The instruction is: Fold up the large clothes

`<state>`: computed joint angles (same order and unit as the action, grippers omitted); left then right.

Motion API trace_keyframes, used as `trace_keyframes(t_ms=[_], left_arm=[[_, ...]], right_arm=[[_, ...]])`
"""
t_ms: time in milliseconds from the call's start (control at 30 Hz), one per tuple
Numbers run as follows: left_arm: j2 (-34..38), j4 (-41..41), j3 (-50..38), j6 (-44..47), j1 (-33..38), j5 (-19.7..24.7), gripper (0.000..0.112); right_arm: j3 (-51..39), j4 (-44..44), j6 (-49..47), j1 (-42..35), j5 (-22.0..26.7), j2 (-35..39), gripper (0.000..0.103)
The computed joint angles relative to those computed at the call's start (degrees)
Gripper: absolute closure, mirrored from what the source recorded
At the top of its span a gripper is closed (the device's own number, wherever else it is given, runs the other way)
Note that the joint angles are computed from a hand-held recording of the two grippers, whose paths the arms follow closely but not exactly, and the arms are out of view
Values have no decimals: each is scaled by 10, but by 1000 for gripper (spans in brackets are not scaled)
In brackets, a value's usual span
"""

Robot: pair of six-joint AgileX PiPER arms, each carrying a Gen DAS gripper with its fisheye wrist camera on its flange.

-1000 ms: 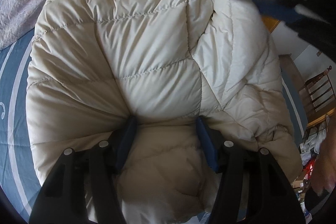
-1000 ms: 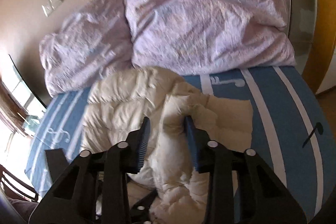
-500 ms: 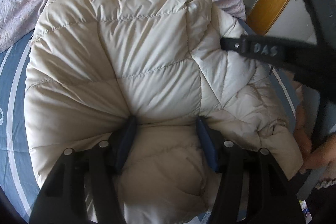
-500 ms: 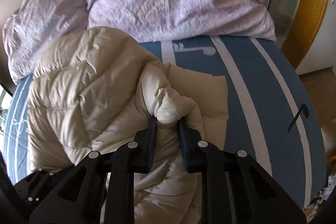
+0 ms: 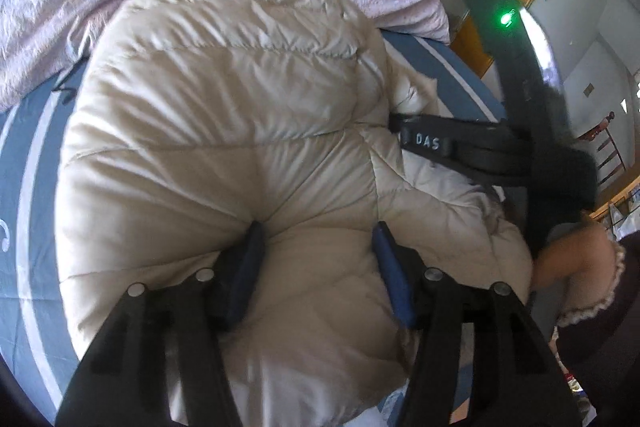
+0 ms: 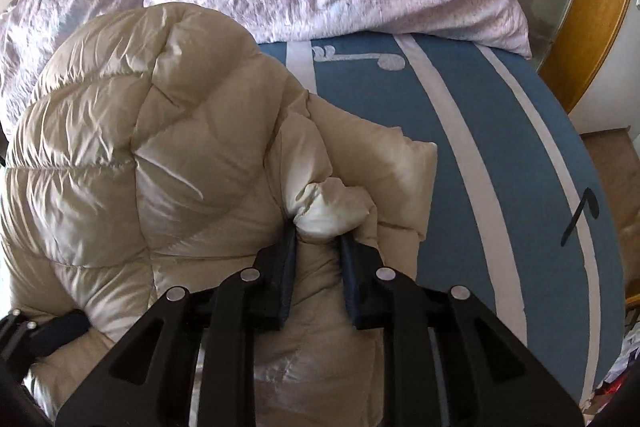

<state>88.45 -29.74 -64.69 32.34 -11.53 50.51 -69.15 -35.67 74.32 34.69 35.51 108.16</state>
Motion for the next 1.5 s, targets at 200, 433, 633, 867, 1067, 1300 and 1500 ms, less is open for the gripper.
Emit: trace_keyframes(t_ms=[200, 433, 633, 867, 1067, 1300, 1500], left_arm=[[-26, -10, -22, 4, 31, 23, 55], [8, 21, -99, -49, 30, 16, 51], [54, 59, -163, -90, 21, 11, 50], [78, 96, -172, -98, 19, -5, 50], [91, 117, -167, -96, 8, -27, 47], [110, 137, -156, -95, -8, -56, 44], [129, 151, -157, -103, -17, -70, 40]], right_arm=[[8, -16, 31, 13, 23, -33, 79], [28, -110, 140, 70, 74, -125, 55], [-4, -110, 112, 97, 66, -115, 55], [4, -78, 102, 91, 65, -76, 56], [27, -87, 130, 81, 54, -72, 56], [39, -90, 155, 77, 42, -65, 56], [47, -100, 179, 72, 26, -56, 56]])
